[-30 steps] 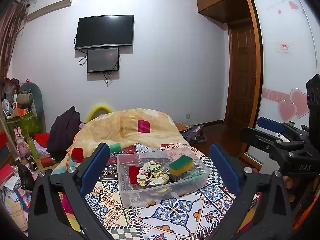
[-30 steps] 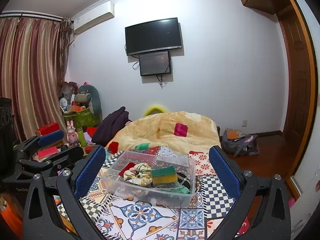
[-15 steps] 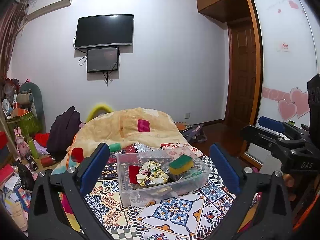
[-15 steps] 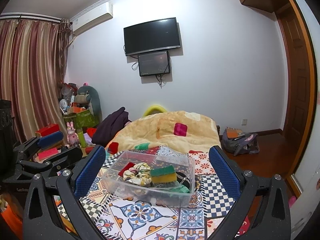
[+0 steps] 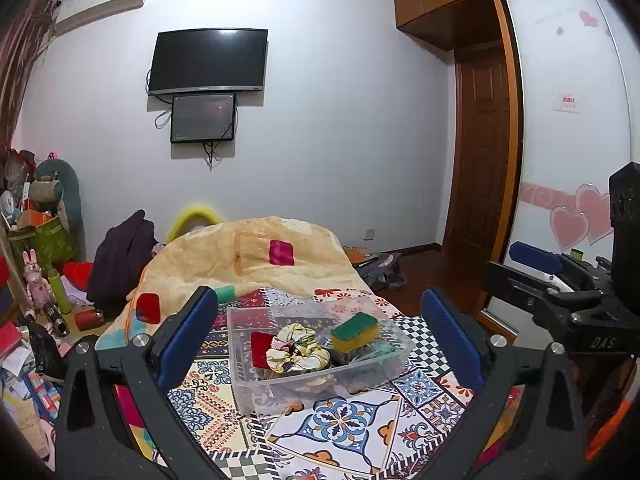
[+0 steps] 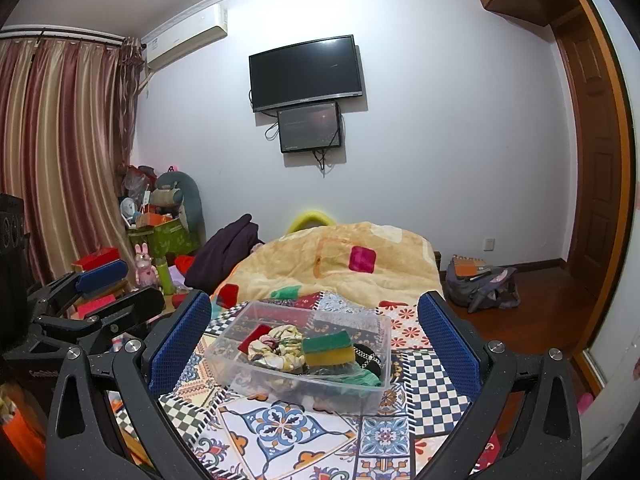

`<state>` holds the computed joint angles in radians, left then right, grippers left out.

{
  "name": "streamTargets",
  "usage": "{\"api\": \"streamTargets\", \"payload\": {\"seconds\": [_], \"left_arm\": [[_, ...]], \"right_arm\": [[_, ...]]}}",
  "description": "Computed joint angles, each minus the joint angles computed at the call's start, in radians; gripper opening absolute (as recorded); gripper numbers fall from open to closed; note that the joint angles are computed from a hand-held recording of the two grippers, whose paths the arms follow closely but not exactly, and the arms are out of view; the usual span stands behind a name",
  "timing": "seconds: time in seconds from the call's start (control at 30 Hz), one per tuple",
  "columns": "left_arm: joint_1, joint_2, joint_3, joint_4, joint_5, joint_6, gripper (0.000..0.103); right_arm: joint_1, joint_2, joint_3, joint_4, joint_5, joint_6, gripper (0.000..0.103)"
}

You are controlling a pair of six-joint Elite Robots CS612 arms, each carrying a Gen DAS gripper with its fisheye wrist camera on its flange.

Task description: Organize soft objects

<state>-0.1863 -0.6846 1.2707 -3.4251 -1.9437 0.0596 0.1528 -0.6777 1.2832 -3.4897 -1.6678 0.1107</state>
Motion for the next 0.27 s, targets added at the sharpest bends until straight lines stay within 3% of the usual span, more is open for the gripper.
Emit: {"api": "streamTargets", "payload": {"seconds": [0.27], "left_arm": [[-0.003, -0.003, 0.003, 0.004, 0.008, 0.015, 0.103]], "right_arm": [[0.001, 0.001, -0.002, 0.008, -0.001, 0.002, 0.103]]}}
